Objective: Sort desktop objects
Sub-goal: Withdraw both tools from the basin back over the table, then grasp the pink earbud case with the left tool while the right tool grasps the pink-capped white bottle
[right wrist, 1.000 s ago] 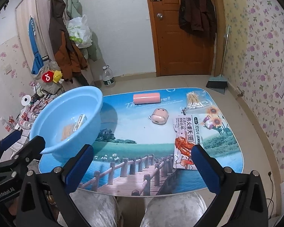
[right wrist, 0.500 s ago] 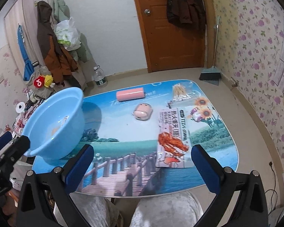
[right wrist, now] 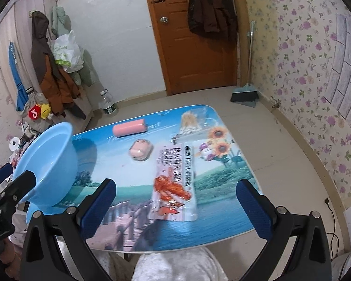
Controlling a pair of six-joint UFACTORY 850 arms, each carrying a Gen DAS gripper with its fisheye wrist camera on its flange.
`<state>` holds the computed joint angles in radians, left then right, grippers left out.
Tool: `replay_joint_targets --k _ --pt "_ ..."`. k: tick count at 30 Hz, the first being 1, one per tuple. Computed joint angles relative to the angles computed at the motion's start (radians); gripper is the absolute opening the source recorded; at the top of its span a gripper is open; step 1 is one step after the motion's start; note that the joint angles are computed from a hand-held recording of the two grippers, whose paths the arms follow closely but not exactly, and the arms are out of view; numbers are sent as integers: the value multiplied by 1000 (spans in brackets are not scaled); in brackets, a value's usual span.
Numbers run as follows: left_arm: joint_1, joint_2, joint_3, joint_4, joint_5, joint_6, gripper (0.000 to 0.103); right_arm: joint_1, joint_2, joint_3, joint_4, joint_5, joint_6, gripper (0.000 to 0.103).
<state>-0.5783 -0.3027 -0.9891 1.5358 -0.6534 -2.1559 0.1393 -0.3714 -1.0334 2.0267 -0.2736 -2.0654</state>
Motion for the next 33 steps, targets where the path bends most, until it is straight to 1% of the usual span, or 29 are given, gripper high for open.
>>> replay_joint_targets --k 4,12,16,27,33 --pt "1 -33 -46 2 16 23 103 -22 -26 -32 -74 11 73 103" --pt "14 -106 -128 -22 54 66 103 -49 -71 -83 -132 24 127 103" --pt "19 -146 -170 -26 70 86 103 -60 -102 -116 -201 33 202 103" --pt "40 -237 -276 -79 104 178 103 -66 -190 -207 -340 53 322 103" --pt "55 -283 -325 -111 126 221 103 -63 -241 -264 -476 62 453 103"
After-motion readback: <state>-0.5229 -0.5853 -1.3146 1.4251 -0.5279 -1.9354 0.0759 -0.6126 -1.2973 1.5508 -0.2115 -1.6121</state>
